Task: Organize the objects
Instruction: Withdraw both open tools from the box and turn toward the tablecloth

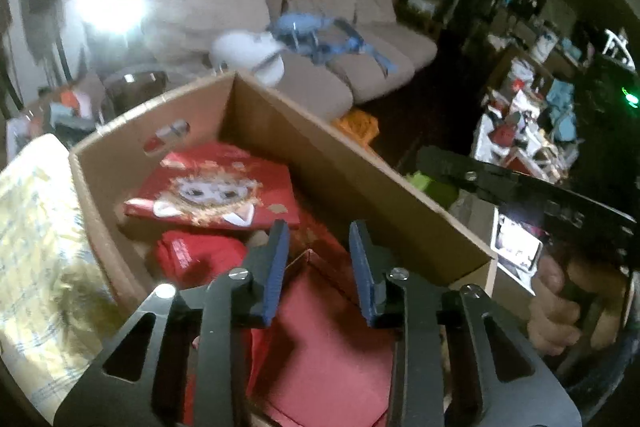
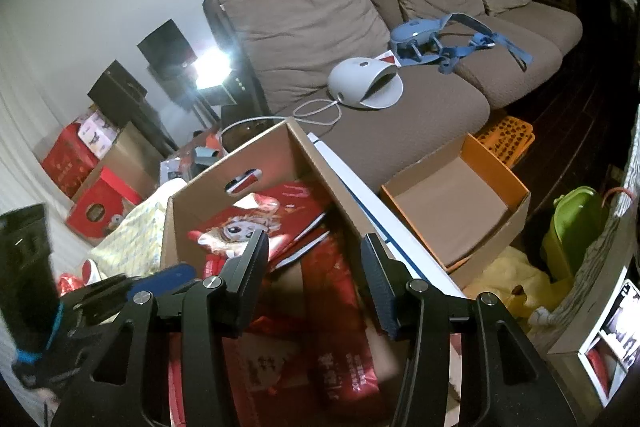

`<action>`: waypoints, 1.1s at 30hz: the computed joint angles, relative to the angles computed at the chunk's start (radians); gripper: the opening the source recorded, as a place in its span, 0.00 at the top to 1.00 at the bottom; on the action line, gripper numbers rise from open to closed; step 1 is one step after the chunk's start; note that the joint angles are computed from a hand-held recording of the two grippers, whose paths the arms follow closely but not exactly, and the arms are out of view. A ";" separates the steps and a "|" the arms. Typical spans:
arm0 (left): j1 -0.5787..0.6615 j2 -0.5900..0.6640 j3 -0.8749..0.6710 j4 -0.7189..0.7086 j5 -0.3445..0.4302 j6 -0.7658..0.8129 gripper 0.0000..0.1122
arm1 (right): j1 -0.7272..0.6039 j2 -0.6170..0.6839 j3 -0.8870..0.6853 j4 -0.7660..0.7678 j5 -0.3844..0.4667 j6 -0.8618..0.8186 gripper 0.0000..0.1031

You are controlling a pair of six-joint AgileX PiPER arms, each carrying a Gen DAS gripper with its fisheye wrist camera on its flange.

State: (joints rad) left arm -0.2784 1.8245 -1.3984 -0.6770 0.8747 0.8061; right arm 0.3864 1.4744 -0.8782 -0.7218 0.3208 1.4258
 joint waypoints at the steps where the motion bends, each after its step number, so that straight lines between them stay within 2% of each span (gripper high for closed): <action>1: -0.015 0.031 -0.048 0.048 0.032 -0.045 0.78 | 0.000 0.000 0.002 -0.003 -0.003 0.004 0.51; 5: -0.030 0.142 -0.202 0.150 0.139 -0.158 0.87 | -0.003 0.000 0.003 0.016 -0.011 -0.014 0.51; 8: -0.043 0.226 -0.318 0.236 0.189 -0.250 0.88 | 0.000 -0.002 -0.001 0.032 -0.012 -0.033 0.51; 17: -0.033 0.384 -0.546 0.402 0.256 -0.419 0.91 | -0.022 -0.028 0.016 0.049 -0.030 -0.034 0.51; 20: 0.006 0.347 -0.500 0.366 0.206 -0.425 0.92 | -0.028 -0.034 0.021 0.049 -0.034 -0.030 0.51; 26: 0.127 0.170 -0.303 0.154 0.129 -0.282 0.91 | -0.027 -0.037 0.023 0.069 -0.040 -0.052 0.51; 29: 0.180 0.090 -0.257 0.146 0.122 -0.262 0.90 | -0.022 -0.044 0.020 0.117 -0.063 -0.101 0.51; 33: 0.274 0.001 -0.224 0.149 0.102 -0.237 0.77 | 0.014 -0.046 -0.005 0.083 -0.049 -0.069 0.50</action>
State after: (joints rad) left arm -0.0048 1.8258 -1.6224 -0.5278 0.9764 0.5689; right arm 0.4002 1.4287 -0.8828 -0.6387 0.2719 1.3572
